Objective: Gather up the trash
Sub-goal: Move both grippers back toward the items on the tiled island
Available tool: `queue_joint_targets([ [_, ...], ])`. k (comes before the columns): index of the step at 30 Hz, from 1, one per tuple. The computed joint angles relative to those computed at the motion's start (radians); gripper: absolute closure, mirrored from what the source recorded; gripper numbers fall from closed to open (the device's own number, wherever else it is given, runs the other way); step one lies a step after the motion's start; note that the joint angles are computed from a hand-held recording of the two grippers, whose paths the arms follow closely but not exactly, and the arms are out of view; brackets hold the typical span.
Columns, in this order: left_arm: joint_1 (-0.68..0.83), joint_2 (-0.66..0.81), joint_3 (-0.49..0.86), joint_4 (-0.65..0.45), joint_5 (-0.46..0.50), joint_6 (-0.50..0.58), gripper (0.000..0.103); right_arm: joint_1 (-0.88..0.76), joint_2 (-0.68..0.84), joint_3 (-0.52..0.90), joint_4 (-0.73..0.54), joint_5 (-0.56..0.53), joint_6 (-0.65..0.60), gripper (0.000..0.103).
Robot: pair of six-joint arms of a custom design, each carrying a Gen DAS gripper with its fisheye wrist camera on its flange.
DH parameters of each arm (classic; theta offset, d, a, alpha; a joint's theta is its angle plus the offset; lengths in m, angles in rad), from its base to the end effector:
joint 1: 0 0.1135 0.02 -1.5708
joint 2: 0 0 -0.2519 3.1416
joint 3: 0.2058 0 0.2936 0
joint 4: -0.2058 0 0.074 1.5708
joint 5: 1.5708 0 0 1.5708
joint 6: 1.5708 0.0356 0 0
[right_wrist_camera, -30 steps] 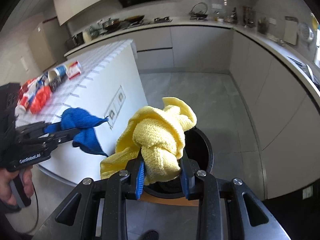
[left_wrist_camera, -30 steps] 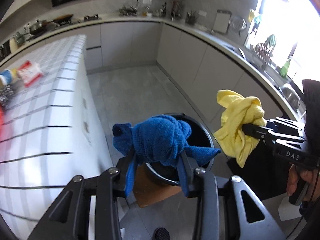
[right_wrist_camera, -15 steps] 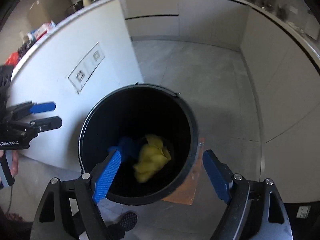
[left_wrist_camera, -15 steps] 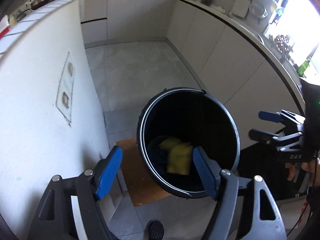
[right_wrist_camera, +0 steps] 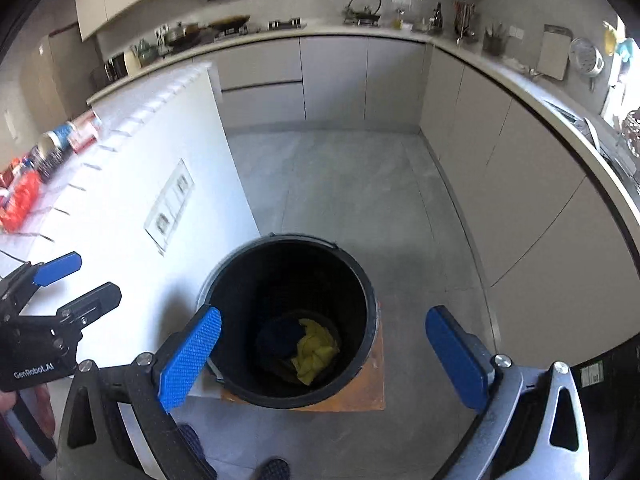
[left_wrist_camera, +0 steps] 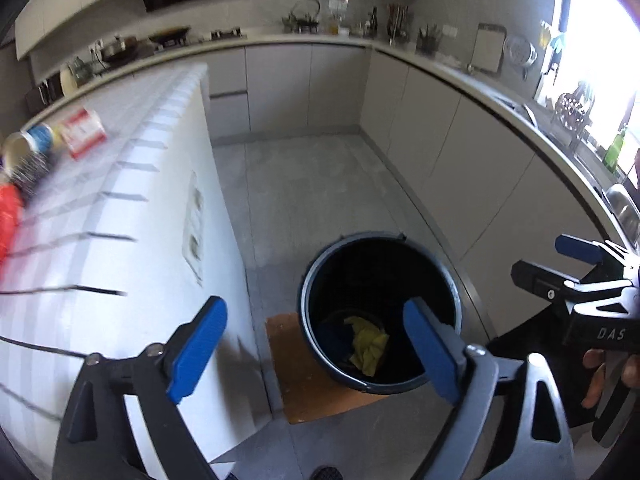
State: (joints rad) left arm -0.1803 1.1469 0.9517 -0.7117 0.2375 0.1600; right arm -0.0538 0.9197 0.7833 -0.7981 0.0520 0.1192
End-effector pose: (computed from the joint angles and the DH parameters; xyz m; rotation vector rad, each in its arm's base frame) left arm 0.2709 -0.0579 0.2607 0.5172 2.4116 -0.3026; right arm 0.2249 -0.0140 0.2461 0.2377 2.4926 -0.0381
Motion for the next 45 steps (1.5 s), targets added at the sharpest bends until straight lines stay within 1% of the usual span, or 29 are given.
queue_joint_targets([
  [2,0.056,-0.06,0.023,-0.061,0.04,0.031,0.009,0.024,-0.04,0.022,-0.04,0.022,0.029,0.0],
  [4,0.098,-0.08,0.055,-0.102,0.066,0.06,0.009,0.076,-0.068,0.053,-0.073,0.056,0.071,0.0],
  [5,0.101,-0.084,0.062,-0.1,0.064,0.058,0.008,0.116,-0.078,0.068,-0.084,0.086,0.105,0.0],
  [6,0.138,-0.102,0.077,-0.129,0.085,0.079,0.008,0.142,-0.088,0.083,-0.097,0.103,0.128,0.0],
  [7,0.133,-0.101,0.075,-0.117,0.078,0.068,0.007,0.181,-0.096,0.106,-0.109,0.121,0.159,0.0],
  [9,0.193,-0.12,0.071,-0.116,0.119,0.088,0.005,0.26,-0.102,0.145,-0.137,0.168,0.215,0.0],
  [11,0.228,-0.115,0.064,-0.086,0.126,0.091,0.004,0.323,-0.103,0.17,-0.135,0.195,0.26,0.0],
  [12,0.221,-0.101,0.068,-0.06,0.113,0.072,0.004,0.373,-0.104,0.175,-0.125,0.235,0.29,0.0],
  [13,0.263,-0.108,0.075,-0.072,0.135,0.091,0.003,0.437,-0.089,0.199,-0.131,0.284,0.327,0.0],
  [15,0.325,-0.112,0.082,-0.087,0.166,0.118,0.002,0.501,-0.044,0.239,-0.149,0.295,0.352,0.0],
  [17,0.405,-0.111,0.09,-0.1,0.207,0.153,0.002,0.6,0.033,0.305,-0.196,0.369,0.402,0.0],
  [18,0.443,-0.106,0.097,-0.11,0.229,0.171,0.002,0.638,0.058,0.326,-0.201,0.385,0.417,0.0],
  [21,0.574,-0.087,0.112,-0.133,0.31,0.241,0.002,0.72,0.112,0.363,-0.178,0.411,0.443,0.0],
  [23,0.65,-0.057,0.128,-0.139,0.334,0.281,0.002,0.769,0.175,0.406,-0.162,0.425,0.451,0.0],
  [28,0.779,0.03,0.191,-0.146,0.389,0.328,0.002,0.88,0.355,0.541,-0.102,0.455,0.465,0.0],
  [32,0.86,0.103,0.241,-0.12,0.419,0.338,0.002,0.938,0.485,0.659,-0.081,0.476,0.45,0.0],
  [36,0.924,0.193,0.299,-0.088,0.435,0.334,0.002,0.971,0.581,0.751,-0.067,0.487,0.436,0.0],
  [45,1.001,0.36,0.422,-0.038,0.429,0.344,0.002,1.02,0.788,0.968,-0.066,0.501,0.429,0.0],
])
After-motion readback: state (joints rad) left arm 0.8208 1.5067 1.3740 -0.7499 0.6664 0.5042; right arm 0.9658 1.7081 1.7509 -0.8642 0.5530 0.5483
